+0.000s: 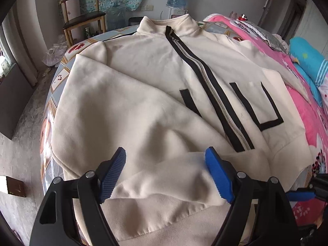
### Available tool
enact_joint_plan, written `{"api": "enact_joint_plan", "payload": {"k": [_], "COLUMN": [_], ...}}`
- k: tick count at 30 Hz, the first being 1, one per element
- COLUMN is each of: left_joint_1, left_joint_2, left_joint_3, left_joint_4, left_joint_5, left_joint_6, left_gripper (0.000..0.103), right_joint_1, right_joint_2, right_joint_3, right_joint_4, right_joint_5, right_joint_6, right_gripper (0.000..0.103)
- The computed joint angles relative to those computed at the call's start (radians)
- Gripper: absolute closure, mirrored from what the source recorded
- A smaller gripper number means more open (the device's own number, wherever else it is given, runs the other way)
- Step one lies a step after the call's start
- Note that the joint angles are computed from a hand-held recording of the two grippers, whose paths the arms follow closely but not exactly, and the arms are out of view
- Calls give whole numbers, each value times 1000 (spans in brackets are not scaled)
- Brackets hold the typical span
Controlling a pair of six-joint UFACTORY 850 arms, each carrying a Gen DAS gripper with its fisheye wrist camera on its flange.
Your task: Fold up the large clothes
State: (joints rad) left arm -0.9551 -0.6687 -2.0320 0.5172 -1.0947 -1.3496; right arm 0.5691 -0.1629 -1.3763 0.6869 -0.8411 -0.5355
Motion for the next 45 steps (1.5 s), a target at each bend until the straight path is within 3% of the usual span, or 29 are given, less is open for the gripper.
{"api": "enact_joint_plan", "payload": {"k": [12,19,24,29,33,37,45], "left_joint_1": [-93,-141,-165,-124,-96,-88,-94], "left_joint_2": [31,109,176,148,98,111,162], "left_joint_3": [46,166,235,195,147,203,298], "left_joint_4": [-19,-26,123,160,90,34,52], "left_joint_5": [-97,-66,-10,21,0,34,99], "left_joint_6": [-6,-135,-297,-298,-218,-207,-262], "left_gripper": [25,25,25,25,25,25,25], "right_joint_1": [-138,-194,-189,-156,-133,-106,-67], "right_joint_2": [34,22,-21,-63,-63,-70,-99], "right_joint_3": [72,103,111,99,102,93,62], "right_joint_4": [309,398,528,607,580,526,418], "right_joint_5": [-67,-134,-215,-225,-216,-201,-135], "right_joint_6": [4,81,105,167,237,291,391], "right_gripper": [46,45,45,45,45,48,64]}}
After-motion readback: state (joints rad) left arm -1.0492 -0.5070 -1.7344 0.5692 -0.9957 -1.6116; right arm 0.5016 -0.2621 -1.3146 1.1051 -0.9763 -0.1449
